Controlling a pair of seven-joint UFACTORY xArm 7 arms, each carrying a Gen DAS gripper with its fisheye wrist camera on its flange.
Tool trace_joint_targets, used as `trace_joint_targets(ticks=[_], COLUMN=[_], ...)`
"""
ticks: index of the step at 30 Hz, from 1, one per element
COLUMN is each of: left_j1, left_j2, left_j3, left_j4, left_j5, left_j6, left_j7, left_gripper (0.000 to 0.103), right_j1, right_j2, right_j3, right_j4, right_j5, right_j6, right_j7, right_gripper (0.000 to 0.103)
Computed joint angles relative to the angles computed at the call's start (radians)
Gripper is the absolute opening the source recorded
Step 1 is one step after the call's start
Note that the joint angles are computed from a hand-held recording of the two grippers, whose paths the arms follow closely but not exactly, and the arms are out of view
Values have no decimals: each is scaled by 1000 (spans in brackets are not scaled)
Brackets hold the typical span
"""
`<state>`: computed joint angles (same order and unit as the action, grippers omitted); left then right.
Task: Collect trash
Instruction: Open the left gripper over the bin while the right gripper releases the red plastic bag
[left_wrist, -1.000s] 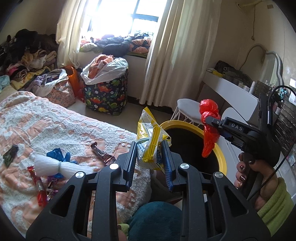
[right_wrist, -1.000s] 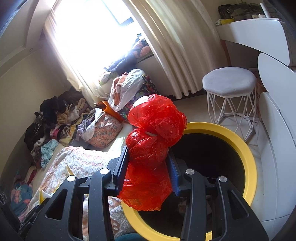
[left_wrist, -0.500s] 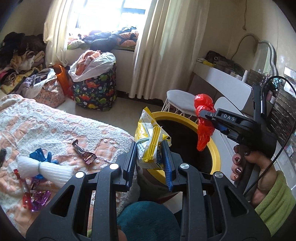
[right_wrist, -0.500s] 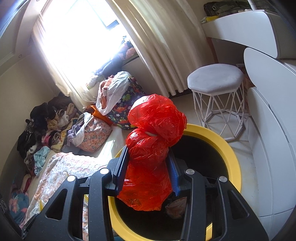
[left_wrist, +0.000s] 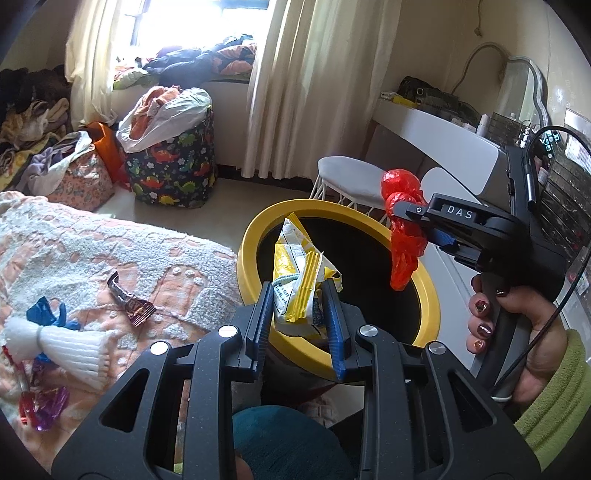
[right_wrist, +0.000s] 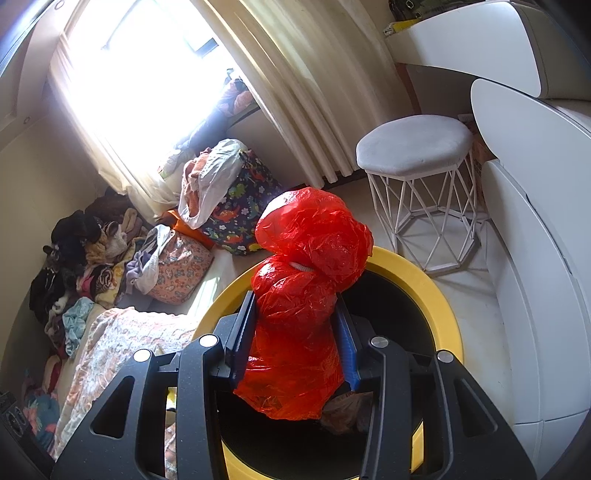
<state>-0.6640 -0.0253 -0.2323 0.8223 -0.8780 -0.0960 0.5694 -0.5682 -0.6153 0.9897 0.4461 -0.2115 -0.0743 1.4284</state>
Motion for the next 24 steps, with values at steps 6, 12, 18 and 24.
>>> trace_joint_targets(ticks=[6,12,18,24], left_j1=[41,94,203,235], left_j2=[58,109,125,124], left_j3=[-39,-88,-204,-244], left_j4=[35,61,75,83], left_j5=[134,244,202,131], left_j6=[21,43,63,77], left_j7=[-86,-145,-90,-23], left_gripper=[21,21,22,34], right_j1=[9,9,5,-5], right_j2=[12,21,44,53], right_j3=[-16,-26,-24,-8], right_j4=[-11,-23,-31,-26], right_j5=[4,8,18,41], right_j6=[-2,-13,-40,-43], right_j7=[2,-4,-19,-43], right_gripper=[38,38,40,49])
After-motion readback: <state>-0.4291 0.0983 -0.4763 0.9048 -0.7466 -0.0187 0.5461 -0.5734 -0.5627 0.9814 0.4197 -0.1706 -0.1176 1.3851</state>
